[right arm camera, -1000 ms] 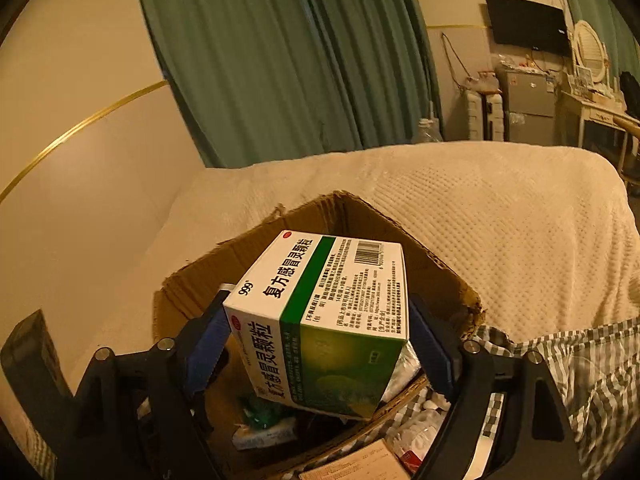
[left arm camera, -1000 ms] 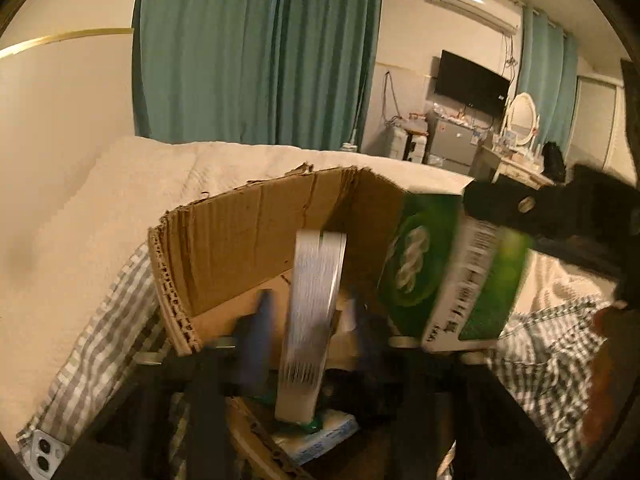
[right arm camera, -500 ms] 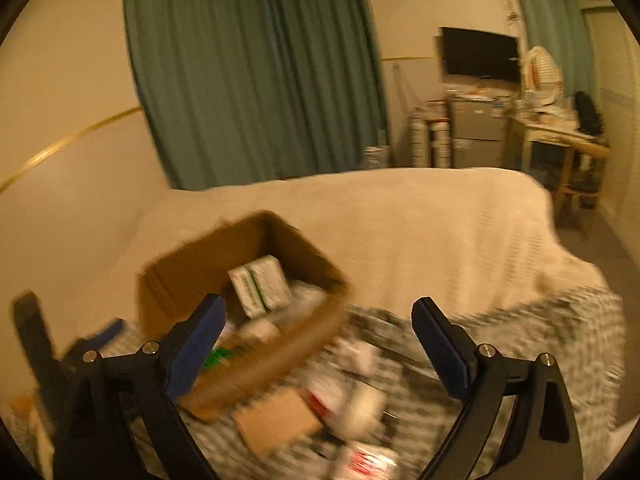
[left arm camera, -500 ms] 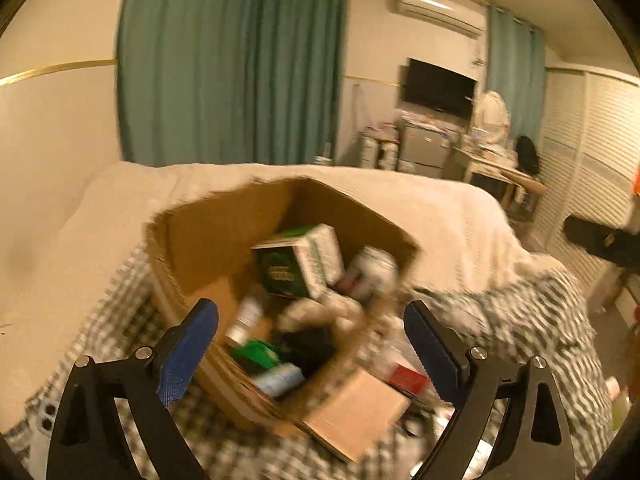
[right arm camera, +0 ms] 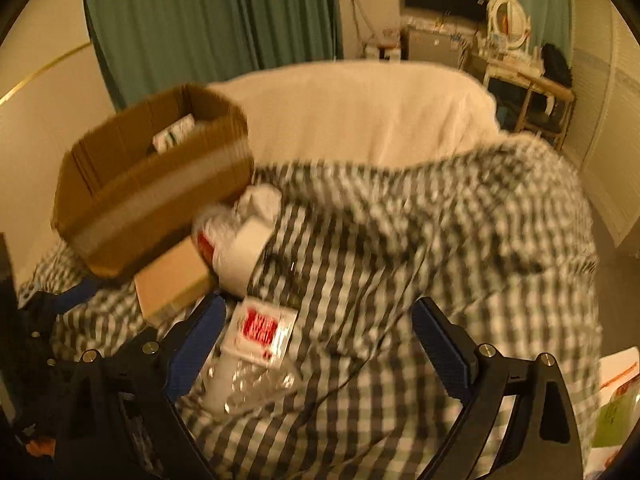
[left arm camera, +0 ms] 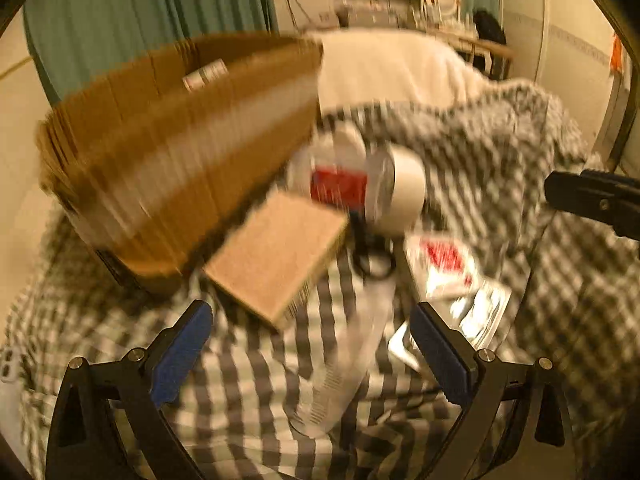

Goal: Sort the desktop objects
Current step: 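Grasp the white comb with the left tool while the right tool grasps the white plastic hose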

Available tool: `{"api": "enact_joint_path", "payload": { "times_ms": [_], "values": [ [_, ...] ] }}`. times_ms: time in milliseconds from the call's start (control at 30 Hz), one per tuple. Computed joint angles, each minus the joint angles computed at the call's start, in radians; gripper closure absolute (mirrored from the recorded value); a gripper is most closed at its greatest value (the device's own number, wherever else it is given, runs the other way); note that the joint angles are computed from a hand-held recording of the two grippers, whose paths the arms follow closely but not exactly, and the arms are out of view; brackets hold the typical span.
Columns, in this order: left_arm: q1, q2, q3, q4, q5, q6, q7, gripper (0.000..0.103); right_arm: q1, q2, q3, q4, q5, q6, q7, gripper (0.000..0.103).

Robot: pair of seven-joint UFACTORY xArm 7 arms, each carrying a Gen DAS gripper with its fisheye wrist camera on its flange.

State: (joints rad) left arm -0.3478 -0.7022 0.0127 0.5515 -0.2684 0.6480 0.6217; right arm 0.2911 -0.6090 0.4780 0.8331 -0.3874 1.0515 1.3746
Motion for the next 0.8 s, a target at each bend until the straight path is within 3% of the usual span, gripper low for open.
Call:
{"api": "enact_joint_path", "payload": {
  "times_ms": [133, 233, 400, 467, 500, 567, 633, 800],
  "values": [
    [0.033, 0.056, -0.036, 0.000, 0.045, 0.008, -0.031, 0.003, 0.017, 0.028, -0.006, -0.025, 0.023, -0.033, 0.003, 0.009],
    [0.025, 0.075, -0.033, 0.007, 0.054, 0.044, -0.021, 0.012, 0.031, 0.049, -0.011, -0.024, 0.034, -0.036, 0.002, 0.009],
    [0.015, 0.070, -0.055, -0.014, 0.088, 0.063, 0.009, 0.017, 0.041, 0.068, -0.015, -0.010, 0.032, -0.025, 0.009, 0.009],
    [0.012, 0.073, -0.053, -0.017, 0.085, 0.065, 0.012, 0.030, 0.046, 0.074, -0.017, -0.006, 0.031, -0.020, 0.010, 0.009],
    [0.013, 0.088, -0.048, -0.003, 0.082, 0.087, 0.010, 0.043, 0.050, 0.078, -0.019, -0.004, 0.034, -0.017, 0.009, 0.009],
    [0.012, 0.102, -0.033, 0.014, 0.062, 0.118, 0.019, 0.051, 0.054, 0.084, -0.021, -0.002, 0.034, -0.013, 0.011, 0.009],
    [0.009, 0.097, -0.017, 0.023, 0.038, 0.146, 0.035, 0.071, 0.059, 0.087, -0.022, 0.002, 0.032, -0.010, 0.012, 0.009],
    [0.016, 0.068, 0.005, 0.038, -0.008, 0.222, 0.066, 0.075, 0.069, 0.114, -0.016, 0.023, 0.016, -0.001, 0.006, 0.009]
  ]
}}
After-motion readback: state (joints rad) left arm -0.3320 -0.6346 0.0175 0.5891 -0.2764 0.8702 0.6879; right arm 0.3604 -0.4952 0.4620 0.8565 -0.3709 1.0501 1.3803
